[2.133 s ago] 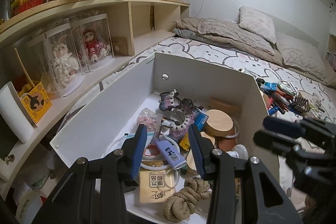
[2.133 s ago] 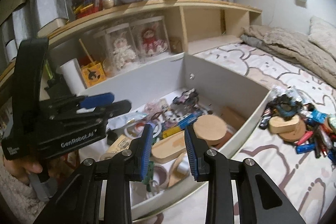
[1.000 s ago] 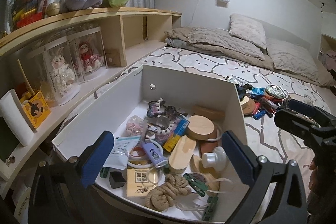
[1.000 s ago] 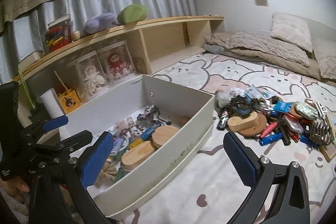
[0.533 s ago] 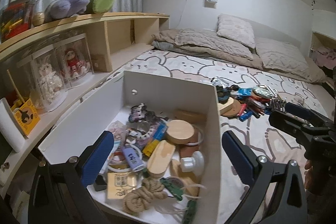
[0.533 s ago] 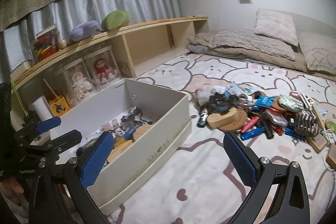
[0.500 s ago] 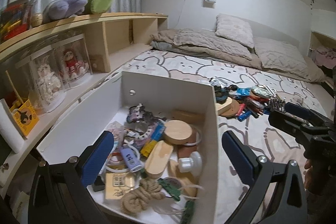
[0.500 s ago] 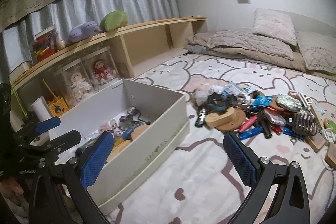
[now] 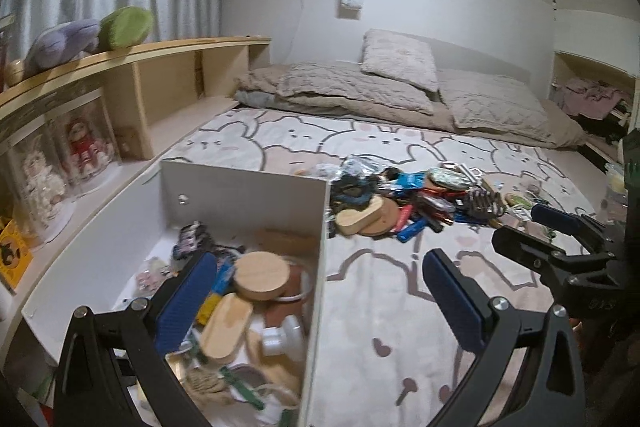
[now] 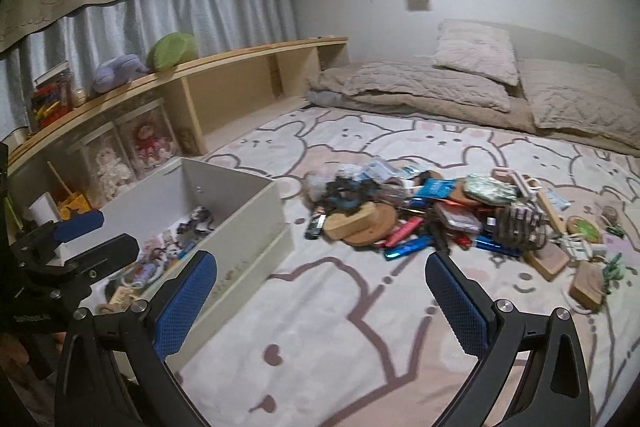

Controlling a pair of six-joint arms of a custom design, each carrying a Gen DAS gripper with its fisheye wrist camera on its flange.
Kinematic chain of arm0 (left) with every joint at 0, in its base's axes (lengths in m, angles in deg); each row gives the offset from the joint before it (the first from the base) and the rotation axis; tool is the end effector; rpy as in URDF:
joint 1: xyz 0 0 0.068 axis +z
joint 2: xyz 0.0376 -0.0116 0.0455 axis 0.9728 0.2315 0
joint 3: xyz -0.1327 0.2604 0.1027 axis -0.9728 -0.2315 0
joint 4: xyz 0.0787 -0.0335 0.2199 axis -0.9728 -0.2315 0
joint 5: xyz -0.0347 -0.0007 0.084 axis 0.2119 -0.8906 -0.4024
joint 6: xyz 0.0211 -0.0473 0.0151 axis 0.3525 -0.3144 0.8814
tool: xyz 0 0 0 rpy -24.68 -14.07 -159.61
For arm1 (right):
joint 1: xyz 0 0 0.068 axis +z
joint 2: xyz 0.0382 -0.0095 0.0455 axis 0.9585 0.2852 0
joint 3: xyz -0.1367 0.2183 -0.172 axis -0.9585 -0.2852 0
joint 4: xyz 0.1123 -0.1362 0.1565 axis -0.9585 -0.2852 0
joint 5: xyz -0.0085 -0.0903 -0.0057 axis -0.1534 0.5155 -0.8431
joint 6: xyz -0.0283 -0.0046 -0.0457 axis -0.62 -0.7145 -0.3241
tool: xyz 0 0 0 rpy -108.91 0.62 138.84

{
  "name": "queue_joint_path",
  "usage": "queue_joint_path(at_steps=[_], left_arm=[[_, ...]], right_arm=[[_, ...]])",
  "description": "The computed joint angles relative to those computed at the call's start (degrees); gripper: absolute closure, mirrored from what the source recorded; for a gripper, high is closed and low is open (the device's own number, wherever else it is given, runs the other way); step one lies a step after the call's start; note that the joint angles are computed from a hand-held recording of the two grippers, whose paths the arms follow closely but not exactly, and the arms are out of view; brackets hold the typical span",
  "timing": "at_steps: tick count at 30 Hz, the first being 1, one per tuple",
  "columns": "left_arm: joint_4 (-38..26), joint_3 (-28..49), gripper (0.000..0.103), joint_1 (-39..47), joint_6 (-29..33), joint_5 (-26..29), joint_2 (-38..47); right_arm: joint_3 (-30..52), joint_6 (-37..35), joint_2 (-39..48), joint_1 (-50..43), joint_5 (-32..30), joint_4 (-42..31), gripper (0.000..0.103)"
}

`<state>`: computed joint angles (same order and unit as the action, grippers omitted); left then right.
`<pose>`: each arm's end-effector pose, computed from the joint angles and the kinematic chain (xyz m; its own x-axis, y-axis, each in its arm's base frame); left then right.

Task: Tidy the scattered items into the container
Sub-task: 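Withdraw both open tools from the box back toward the item pile, then lower both open tools over the pile toward the blue lighter and white ring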

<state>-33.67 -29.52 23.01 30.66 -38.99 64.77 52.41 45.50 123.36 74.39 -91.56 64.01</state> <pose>0.1730 -0.1858 0.2638 -0.4728 -0.1918 -0.8600 -0.3241 0.9454 -0.0327 0.2920 0.0272 0.2480 -0.4648 -0.2345 -0.8538 -0.6579 0.7368 0.1558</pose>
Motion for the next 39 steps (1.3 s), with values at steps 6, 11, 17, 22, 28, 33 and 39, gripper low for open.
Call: queue_joint_path(at_steps=[6, 11, 17, 22, 28, 33, 39], left_arm=[[5.40, 1.98, 0.000, 0.61, 5.21, 1.45, 2.52], [9.41, 3.25, 0.000, 1.13, 8.80, 3.22, 4.42], [13.79, 5.02, 0.000, 1.94, 12.64, 5.48, 6.86], [15.72, 6.24, 0.000, 2.16, 14.21, 6.73, 8.53], [17.25, 7.72, 0.000, 2.39, 15.87, 8.06, 10.54], [18.23, 8.54, 0.000, 2.77, 16.67, 9.10, 11.78], [19.18, 9.43, 0.000, 3.42, 17.44, 10.52, 13.26]], right_arm=[[1.60, -1.19, 1.29, -4.75, -0.82, -1.23, 0.000], [2.61, -1.97, 2.25, -7.82, -0.85, -1.98, 0.000], [3.35, -2.95, 3.32, -10.81, -0.65, -2.54, 0.000], [4.21, -3.47, 4.19, -13.24, -0.71, -3.04, 0.000], [5.13, -4.08, 5.28, -16.06, -0.41, -3.19, 0.000], [6.04, -3.88, 6.02, -18.10, -0.62, -3.34, 0.000], [6.92, -3.37, 6.96, -19.62, -1.06, -2.75, 0.000]])
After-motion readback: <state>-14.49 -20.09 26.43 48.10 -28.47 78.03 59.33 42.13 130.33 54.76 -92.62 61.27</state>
